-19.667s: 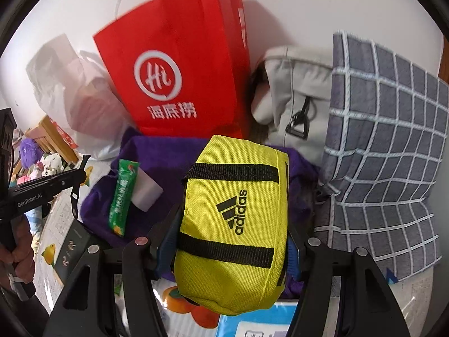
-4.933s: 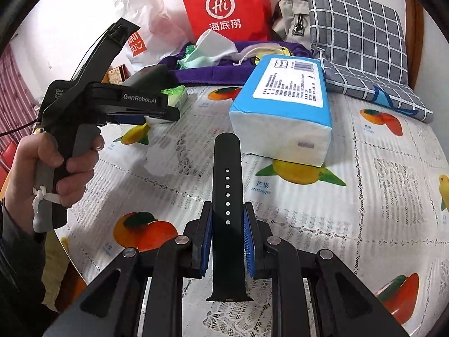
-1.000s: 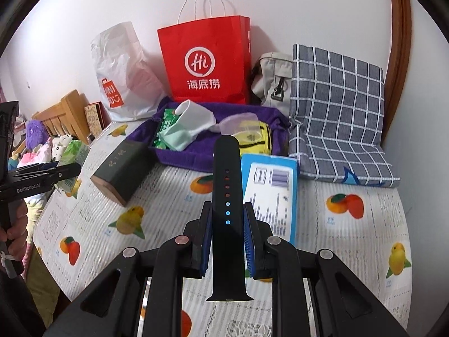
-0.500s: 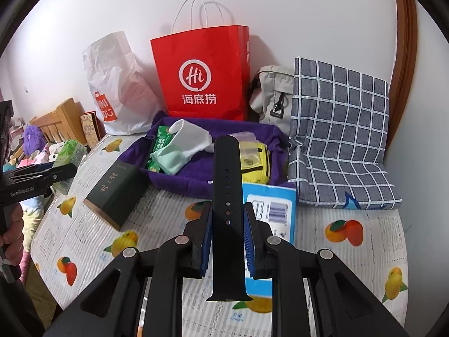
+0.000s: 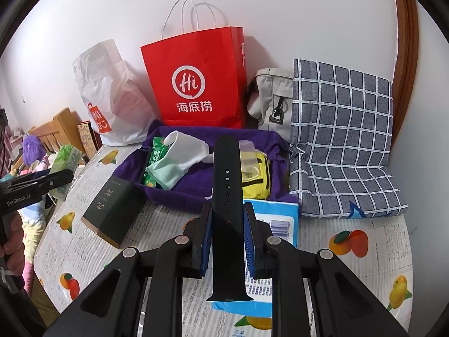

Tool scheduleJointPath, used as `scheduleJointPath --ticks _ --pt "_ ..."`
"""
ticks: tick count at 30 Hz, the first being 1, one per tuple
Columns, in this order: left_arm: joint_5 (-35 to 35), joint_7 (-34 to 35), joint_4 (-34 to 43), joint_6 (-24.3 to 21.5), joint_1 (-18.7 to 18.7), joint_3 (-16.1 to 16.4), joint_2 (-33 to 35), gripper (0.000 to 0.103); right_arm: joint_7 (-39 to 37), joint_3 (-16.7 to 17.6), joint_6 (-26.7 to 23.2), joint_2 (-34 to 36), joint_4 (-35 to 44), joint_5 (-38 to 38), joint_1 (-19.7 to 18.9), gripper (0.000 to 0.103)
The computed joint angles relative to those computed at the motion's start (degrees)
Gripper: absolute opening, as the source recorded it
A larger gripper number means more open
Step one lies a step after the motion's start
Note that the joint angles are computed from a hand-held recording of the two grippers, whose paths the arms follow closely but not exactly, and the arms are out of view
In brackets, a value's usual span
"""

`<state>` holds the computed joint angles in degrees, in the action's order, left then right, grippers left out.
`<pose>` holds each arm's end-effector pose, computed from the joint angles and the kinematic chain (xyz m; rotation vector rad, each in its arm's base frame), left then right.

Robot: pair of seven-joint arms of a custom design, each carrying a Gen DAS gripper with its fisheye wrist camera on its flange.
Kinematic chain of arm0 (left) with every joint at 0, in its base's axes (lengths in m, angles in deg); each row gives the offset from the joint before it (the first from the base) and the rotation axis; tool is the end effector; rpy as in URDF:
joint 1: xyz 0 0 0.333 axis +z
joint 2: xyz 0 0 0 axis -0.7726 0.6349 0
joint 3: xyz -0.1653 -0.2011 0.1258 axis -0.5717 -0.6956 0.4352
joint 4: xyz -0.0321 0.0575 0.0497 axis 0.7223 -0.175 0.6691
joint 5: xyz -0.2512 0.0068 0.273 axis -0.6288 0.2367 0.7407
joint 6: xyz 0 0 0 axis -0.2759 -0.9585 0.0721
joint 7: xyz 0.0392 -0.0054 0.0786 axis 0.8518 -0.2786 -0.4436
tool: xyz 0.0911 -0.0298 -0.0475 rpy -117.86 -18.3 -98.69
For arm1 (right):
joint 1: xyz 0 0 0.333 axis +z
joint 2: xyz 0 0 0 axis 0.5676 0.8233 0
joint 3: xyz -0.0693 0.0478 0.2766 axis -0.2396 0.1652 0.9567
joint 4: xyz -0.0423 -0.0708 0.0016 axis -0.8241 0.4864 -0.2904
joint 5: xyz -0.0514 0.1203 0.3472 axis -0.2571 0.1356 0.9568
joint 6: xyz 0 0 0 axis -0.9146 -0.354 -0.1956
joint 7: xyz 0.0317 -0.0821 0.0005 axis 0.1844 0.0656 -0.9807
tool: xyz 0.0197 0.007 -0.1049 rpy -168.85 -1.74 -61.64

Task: Organize soft objects
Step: 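Lift the tissue packet with the left tool while the right tool carries the strap toward the towel, then lower the tissue packet onto the towel with the left tool while the right tool lowers the strap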

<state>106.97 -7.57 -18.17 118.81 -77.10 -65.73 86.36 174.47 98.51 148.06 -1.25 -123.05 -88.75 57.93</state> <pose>0.5229 -0.4485 0.5806 -1.4043 2.2653 -0.9586 0.3958 0.2877 0.5553 -1.4266 2.0197 -0.7008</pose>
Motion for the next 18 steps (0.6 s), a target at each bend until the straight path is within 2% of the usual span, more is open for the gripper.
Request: scheduleJointPath --ticks 18 --pt "1.02 1.45 11.76 -4.58 -2.90 1.28 7.06 0.050 -1.12 -1.08 1.63 1.28 1.97 -1.04 -1.64 0.020"
